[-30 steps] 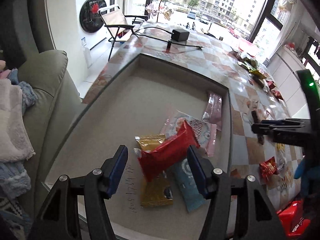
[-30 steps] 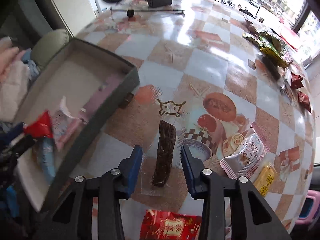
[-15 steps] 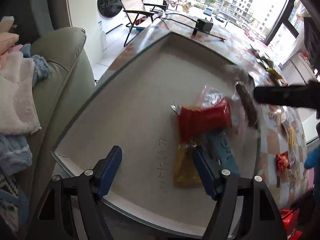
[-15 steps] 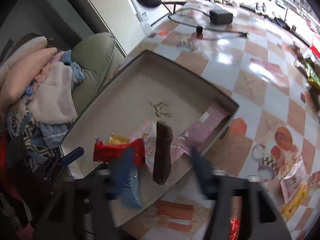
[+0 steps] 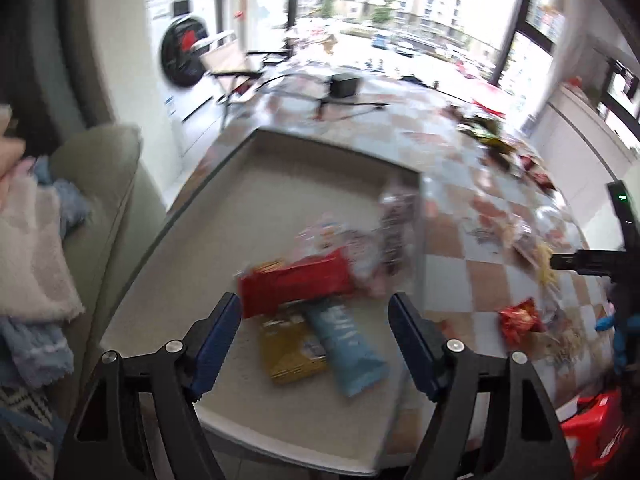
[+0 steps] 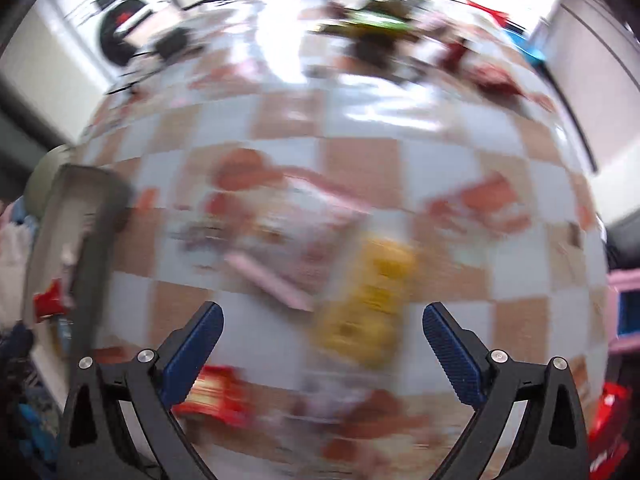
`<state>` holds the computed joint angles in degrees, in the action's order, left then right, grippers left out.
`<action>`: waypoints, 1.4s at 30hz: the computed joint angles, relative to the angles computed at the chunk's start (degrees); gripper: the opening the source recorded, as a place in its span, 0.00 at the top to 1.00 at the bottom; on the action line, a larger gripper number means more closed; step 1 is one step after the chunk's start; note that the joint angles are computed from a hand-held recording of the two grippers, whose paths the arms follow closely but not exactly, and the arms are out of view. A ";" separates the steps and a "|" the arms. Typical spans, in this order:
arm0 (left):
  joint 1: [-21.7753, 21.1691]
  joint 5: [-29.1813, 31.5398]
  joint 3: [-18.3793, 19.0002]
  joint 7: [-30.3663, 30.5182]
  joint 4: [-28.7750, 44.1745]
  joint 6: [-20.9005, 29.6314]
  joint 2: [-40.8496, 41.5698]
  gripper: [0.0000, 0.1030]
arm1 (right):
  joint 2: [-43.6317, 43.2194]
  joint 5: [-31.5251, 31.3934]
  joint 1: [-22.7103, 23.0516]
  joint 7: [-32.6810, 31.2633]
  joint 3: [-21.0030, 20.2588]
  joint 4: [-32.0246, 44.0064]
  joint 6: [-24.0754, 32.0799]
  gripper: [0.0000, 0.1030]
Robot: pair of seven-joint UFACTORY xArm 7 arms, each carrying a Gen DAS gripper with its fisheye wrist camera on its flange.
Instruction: Organize snacks
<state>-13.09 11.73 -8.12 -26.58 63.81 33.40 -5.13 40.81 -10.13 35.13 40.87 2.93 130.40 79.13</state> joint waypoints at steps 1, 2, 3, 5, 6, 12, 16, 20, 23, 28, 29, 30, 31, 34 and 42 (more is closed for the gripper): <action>-0.68 -0.17 -0.48 1.79 1.08 -0.07 0.77 0.21 | -3.51 -0.23 -0.62 1.23 -0.51 -5.97 -1.47 0.02; -1.85 -0.51 -1.23 4.90 2.55 -0.15 2.00 0.19 | -6.21 -0.29 -1.36 2.42 -0.59 -10.57 -2.69 0.02; -2.94 -0.46 -1.90 7.37 3.94 0.07 3.28 0.19 | -8.09 -0.08 -2.20 3.21 -0.28 -13.85 -3.96 0.02; -5.74 1.47 -3.53 11.84 7.86 1.43 7.20 0.19 | -11.33 0.82 -4.06 3.86 0.75 -19.67 -7.24 0.02; -6.94 2.01 -3.87 13.53 9.05 1.38 8.58 0.19 | -11.98 1.18 -4.66 3.92 1.29 -21.03 -8.34 0.02; -14.60 6.71 -3.05 17.48 19.92 5.06 20.01 0.19 | -13.50 2.94 -7.06 3.11 2.83 -24.79 -13.62 0.02; -19.85 11.62 1.38 9.51 28.81 11.89 27.50 0.19 | -10.52 2.56 -6.60 2.81 2.90 -21.33 -13.63 0.02; -20.67 13.48 4.46 0.45 31.71 14.69 29.85 0.17 | -5.31 -0.55 -4.27 0.58 1.59 -13.76 -9.07 0.02; -19.23 11.47 3.72 0.29 31.96 14.83 30.29 0.17 | -6.06 -2.89 -3.61 0.48 0.16 -15.30 -8.07 0.01; -18.44 7.95 2.99 -2.17 32.09 11.84 31.42 0.04 | -9.77 -5.45 -4.24 1.49 -0.06 -21.71 -11.34 0.01; -18.15 6.80 2.85 -2.98 31.13 11.12 31.03 0.00 | -10.30 -6.16 -4.03 2.14 -0.10 -22.70 -12.06 0.01; -17.23 5.76 2.25 -4.19 29.31 8.88 30.33 0.00 | -11.23 -6.86 -3.86 3.05 -0.15 -24.30 -13.16 0.01; -18.35 7.11 3.50 -5.67 28.38 7.31 30.01 0.00 | -12.56 -7.90 -3.65 4.10 -0.23 -26.58 -14.72 0.01; -18.48 9.37 4.09 -7.39 24.49 2.46 28.01 0.00 | -15.97 -11.52 -3.10 7.29 -0.14 -32.79 -19.56 0.01; -18.64 13.02 4.38 -11.29 21.30 -1.43 26.59 0.00 | -19.29 -17.58 -3.97 10.44 0.53 -40.22 -28.43 0.00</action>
<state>-31.73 24.75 -3.75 -37.88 85.10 31.97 21.47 21.52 -27.71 31.15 51.31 3.46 90.18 50.71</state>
